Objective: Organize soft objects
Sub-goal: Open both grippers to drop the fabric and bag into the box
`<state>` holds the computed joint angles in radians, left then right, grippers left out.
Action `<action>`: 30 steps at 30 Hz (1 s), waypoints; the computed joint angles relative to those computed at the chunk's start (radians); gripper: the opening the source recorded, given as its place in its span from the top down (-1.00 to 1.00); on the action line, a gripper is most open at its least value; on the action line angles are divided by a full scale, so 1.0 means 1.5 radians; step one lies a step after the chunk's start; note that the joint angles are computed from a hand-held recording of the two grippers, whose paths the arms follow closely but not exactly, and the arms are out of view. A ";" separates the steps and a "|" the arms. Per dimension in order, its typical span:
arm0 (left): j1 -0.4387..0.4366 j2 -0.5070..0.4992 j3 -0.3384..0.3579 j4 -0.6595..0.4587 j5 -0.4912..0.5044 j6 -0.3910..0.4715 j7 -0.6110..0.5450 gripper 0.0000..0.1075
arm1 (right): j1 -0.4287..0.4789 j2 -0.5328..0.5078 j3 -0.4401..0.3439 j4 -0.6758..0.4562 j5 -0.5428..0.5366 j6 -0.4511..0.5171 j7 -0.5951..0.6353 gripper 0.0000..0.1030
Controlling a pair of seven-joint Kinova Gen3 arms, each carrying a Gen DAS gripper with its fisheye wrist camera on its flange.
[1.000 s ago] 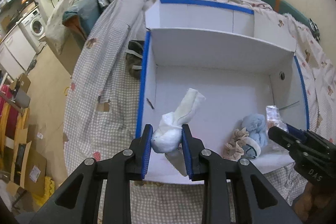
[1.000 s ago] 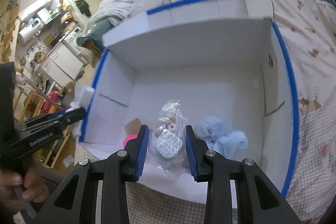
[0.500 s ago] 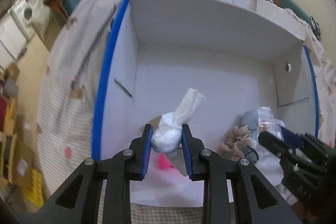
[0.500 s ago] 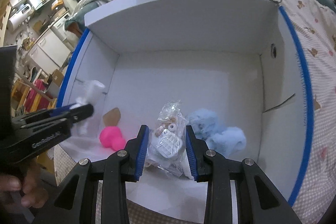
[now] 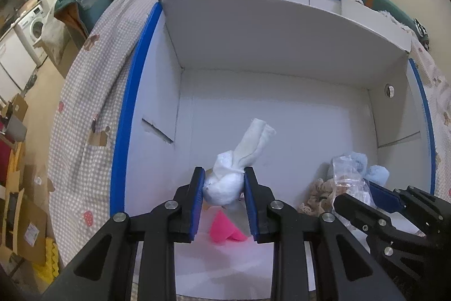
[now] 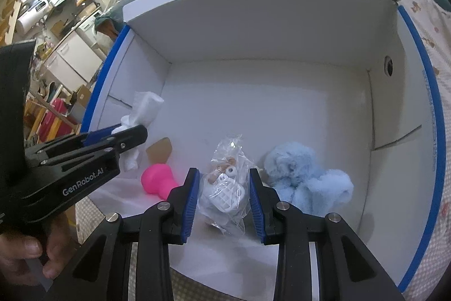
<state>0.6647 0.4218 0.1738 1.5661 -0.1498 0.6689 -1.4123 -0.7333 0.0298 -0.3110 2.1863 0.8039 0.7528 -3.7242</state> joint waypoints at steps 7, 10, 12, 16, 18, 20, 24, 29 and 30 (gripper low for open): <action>0.010 0.002 -0.006 -0.004 -0.010 0.011 0.014 0.53 | 0.001 -0.003 -0.001 0.007 0.015 -0.006 -0.020 0.30; 0.008 0.003 -0.005 -0.005 -0.010 0.013 0.015 0.53 | 0.001 -0.005 -0.002 0.011 0.015 -0.006 -0.030 0.30; 0.005 0.003 -0.002 -0.006 -0.007 0.013 0.012 0.53 | 0.003 -0.007 -0.003 0.014 0.015 -0.009 -0.034 0.30; 0.005 0.002 -0.002 -0.005 -0.008 0.014 0.010 0.52 | 0.003 -0.009 -0.006 0.018 0.020 -0.009 -0.042 0.30; 0.005 -0.001 -0.002 -0.002 -0.009 0.010 0.009 0.52 | 0.002 -0.013 -0.008 0.021 0.025 -0.009 -0.054 0.16; 0.005 -0.003 -0.001 -0.001 -0.010 0.009 0.008 0.52 | 0.000 -0.017 -0.013 0.026 0.035 -0.001 -0.075 0.04; 0.006 -0.003 -0.002 -0.001 -0.010 0.010 0.009 0.51 | 0.004 -0.027 -0.019 0.037 0.047 -0.003 -0.104 0.04; 0.006 -0.007 0.000 0.004 -0.011 0.002 0.008 0.36 | 0.007 -0.031 -0.027 0.043 0.057 -0.001 -0.124 -0.21; 0.002 -0.009 0.003 0.007 -0.008 -0.002 0.003 0.22 | 0.006 -0.033 -0.029 0.045 0.062 0.001 -0.135 -0.22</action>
